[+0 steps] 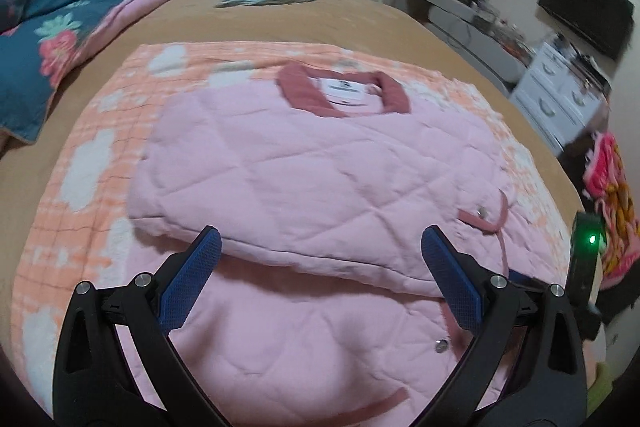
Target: Fold large clothes
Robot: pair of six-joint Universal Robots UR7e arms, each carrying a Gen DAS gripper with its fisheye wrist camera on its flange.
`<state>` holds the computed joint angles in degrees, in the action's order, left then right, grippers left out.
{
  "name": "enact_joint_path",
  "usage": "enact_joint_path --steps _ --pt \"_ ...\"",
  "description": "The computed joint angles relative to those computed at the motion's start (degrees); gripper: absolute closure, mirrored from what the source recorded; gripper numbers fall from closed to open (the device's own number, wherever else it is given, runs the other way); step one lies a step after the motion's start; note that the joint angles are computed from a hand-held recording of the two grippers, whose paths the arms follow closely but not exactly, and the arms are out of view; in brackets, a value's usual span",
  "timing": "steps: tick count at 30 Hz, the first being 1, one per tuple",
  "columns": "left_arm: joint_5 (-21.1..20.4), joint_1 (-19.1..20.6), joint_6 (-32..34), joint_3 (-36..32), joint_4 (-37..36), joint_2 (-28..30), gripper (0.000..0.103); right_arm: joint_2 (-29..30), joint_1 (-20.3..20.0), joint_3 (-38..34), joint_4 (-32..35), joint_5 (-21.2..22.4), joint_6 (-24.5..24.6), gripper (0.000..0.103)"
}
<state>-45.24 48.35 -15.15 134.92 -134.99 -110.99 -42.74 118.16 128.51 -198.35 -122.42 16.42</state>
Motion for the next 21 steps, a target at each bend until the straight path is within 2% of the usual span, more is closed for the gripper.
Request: enact_joint_path --steps 3,5,8,10,13,17,21 --pt "3.33 0.07 -0.12 0.12 0.9 -1.33 0.009 1.33 0.05 -0.26 -3.42 0.21 -1.36 0.007" --pt "4.71 0.41 0.71 0.25 0.49 -1.78 0.009 2.0 0.11 -0.33 -5.64 0.52 -3.2 0.031" --pt "3.61 1.82 1.26 0.32 -1.06 -2.29 0.009 2.22 -0.06 -0.53 -7.21 3.2 -5.79 0.066" --pt "2.82 2.7 1.42 0.16 -1.67 -2.19 0.009 2.27 0.68 -0.94 -7.88 4.08 -7.78 0.081" --pt "2.62 2.82 2.33 0.07 -2.39 -2.32 0.009 1.78 4.57 -3.07 -7.16 0.59 -13.39 0.086" --pt "2.88 3.54 3.83 -1.42 -4.16 -0.99 0.009 -0.92 8.21 -7.06 -4.81 -0.74 -22.18 0.086" --pt "1.95 4.66 4.5 -3.06 -6.51 0.35 0.009 -2.14 10.13 -12.45 -0.72 -3.53 -29.05 0.086"
